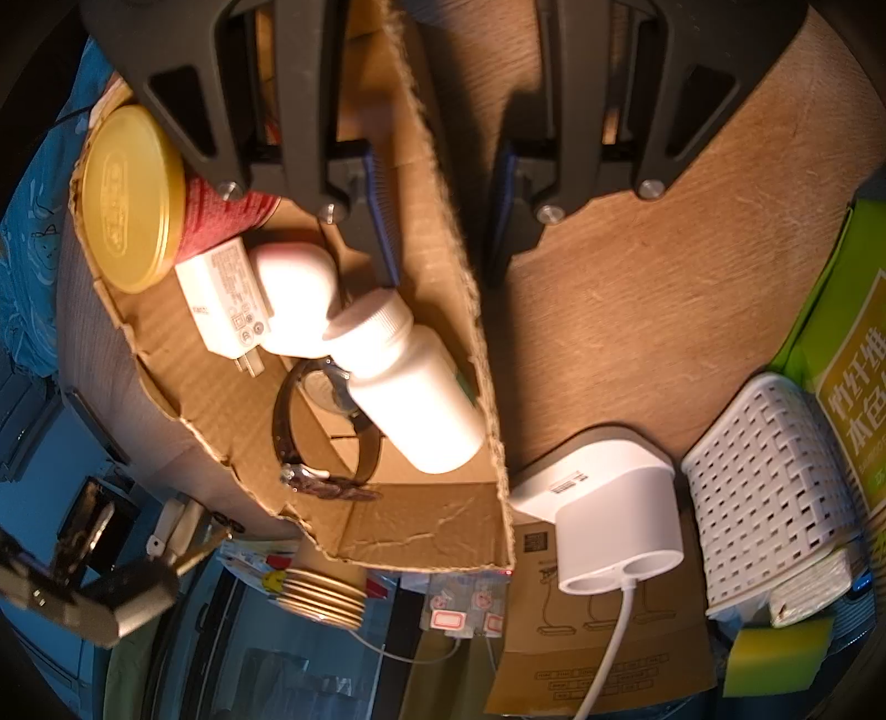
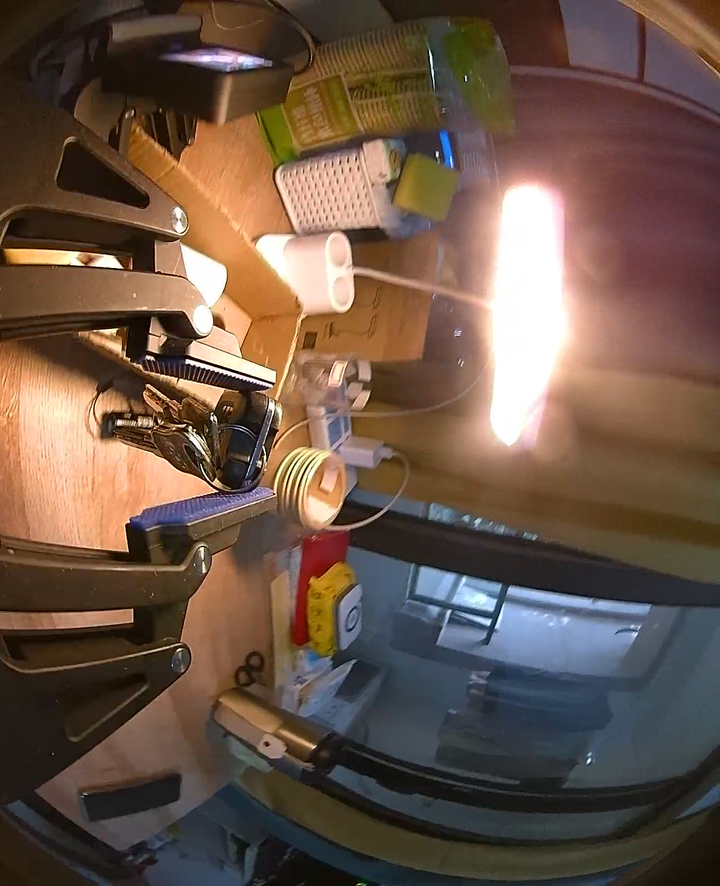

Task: Organize rigid objects
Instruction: 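Carry the car key into the box and open the right tool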

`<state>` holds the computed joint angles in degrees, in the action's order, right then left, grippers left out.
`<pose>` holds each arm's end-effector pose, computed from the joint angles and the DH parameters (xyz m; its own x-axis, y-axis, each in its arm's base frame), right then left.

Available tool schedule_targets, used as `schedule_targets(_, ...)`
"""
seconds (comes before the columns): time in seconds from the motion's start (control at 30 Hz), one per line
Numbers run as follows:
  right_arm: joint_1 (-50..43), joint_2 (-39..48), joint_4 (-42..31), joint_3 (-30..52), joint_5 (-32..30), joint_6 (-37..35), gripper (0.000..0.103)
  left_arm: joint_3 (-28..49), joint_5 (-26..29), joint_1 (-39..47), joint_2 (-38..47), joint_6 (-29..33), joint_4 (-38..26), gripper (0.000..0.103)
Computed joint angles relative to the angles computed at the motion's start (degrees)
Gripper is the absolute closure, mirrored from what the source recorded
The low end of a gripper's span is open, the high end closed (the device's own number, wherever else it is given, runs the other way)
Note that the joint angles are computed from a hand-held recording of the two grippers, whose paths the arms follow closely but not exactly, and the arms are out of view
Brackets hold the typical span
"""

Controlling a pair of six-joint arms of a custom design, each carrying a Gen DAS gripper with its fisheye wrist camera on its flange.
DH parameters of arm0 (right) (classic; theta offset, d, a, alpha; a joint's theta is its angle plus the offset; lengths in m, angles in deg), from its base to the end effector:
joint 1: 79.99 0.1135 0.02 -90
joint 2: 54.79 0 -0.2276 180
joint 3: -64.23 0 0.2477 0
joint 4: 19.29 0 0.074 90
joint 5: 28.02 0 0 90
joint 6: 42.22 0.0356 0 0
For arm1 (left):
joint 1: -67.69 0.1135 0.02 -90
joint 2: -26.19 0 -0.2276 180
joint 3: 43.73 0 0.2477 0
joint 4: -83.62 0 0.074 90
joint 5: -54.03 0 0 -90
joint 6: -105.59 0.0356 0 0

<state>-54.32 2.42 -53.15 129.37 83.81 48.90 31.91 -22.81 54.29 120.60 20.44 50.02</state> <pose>0.2206 0.0913 0.2922 -0.3960 -0.1702 -0.9023 -0.0930 0.9851 -0.1450 0.3273 -0.0863 0.1747 -0.7371 0.2602 -0.6236 0.4247 0.8962 -0.1280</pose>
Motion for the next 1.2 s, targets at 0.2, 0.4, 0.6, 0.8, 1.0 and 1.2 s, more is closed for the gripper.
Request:
schedule_targets(0.2,4.91,1.84,0.63,1.18,1.47,-0.73,0.065,0.02,0.01,0.01,0.02,0.00,-0.01,0.071)
schedule_targets(0.4,7.85,4.89,1.88,1.92,1.39,-0.91,0.065,0.05,0.04,0.04,0.07,0.02,0.01,0.071)
schedule_targets(0.6,9.89,8.57,3.15,3.06,1.11,-1.23,0.065,0.03,0.01,0.02,0.02,0.01,-0.01,0.071)
schedule_targets(0.8,10.02,12.43,5.46,3.59,0.27,-1.44,0.065,0.03,0.03,0.02,0.02,0.02,-0.02,0.071)
schedule_targets(1.0,8.96,17.40,8.16,3.82,0.28,-1.47,0.065,0.04,0.03,0.03,0.04,0.02,-0.01,0.071)
schedule_targets(1.2,7.95,20.48,9.36,3.35,0.04,-1.45,0.065,0.15,0.06,0.11,0.42,0.08,0.24,0.071)
